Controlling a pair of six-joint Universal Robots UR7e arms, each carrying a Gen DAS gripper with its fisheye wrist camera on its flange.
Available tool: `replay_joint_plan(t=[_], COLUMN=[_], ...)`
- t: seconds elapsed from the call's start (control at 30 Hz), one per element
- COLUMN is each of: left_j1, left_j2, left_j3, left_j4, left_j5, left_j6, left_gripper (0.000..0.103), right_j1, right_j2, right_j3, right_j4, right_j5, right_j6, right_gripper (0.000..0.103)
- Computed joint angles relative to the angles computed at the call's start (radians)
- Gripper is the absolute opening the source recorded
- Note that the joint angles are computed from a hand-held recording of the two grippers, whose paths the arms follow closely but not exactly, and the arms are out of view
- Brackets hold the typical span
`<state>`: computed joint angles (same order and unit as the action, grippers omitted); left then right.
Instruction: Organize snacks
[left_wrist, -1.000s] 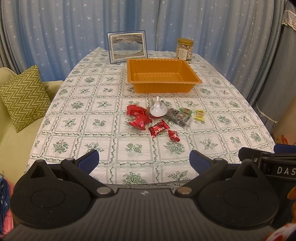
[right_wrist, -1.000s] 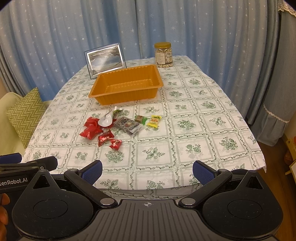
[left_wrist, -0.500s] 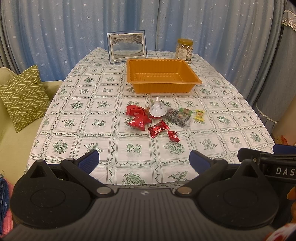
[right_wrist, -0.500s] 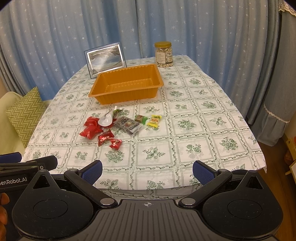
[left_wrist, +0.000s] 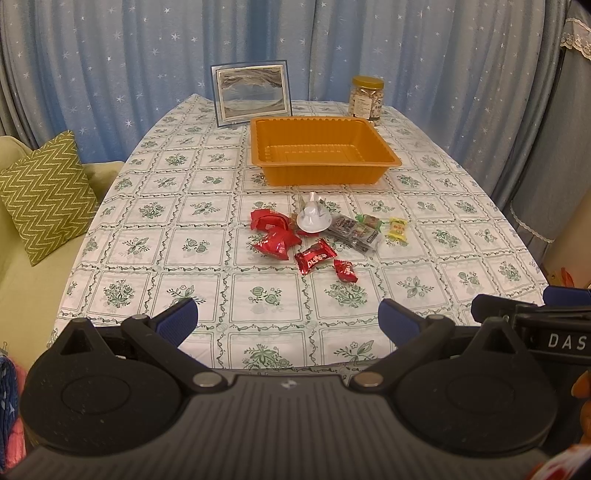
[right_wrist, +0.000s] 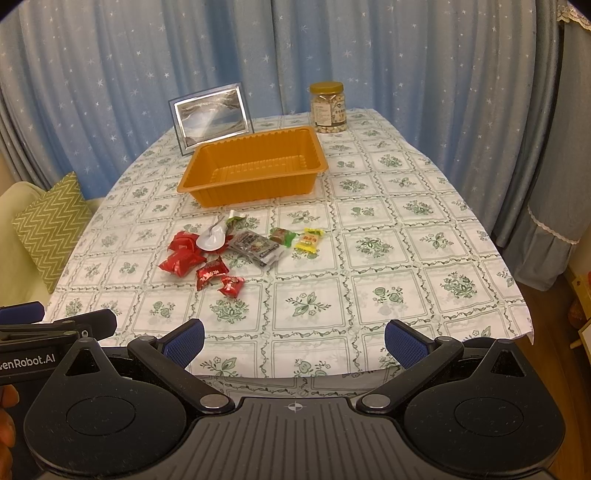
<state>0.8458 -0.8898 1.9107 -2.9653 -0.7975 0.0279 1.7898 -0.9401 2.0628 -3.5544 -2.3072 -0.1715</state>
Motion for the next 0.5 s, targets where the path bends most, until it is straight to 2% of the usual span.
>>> replay_joint_plan(t=[0.3, 0.5], left_j1=[0.017, 0.047], left_j2=[-0.002, 0.012], left_j3=[-0.009, -0.038], left_j4=[-0.002, 0.001], left_j5=[-0.025, -0.055], left_j6=[-0.015, -0.006], left_gripper=[0.103, 0.103], right_j1=[-0.007, -0.039], right_j2=[0.018, 0.025], right_j3=[0.001, -0.004], right_j4=[-0.036, -0.063], right_j5=[0.012, 0.067], right_j6=[-0.009, -0.035], right_gripper=[0.103, 0.103])
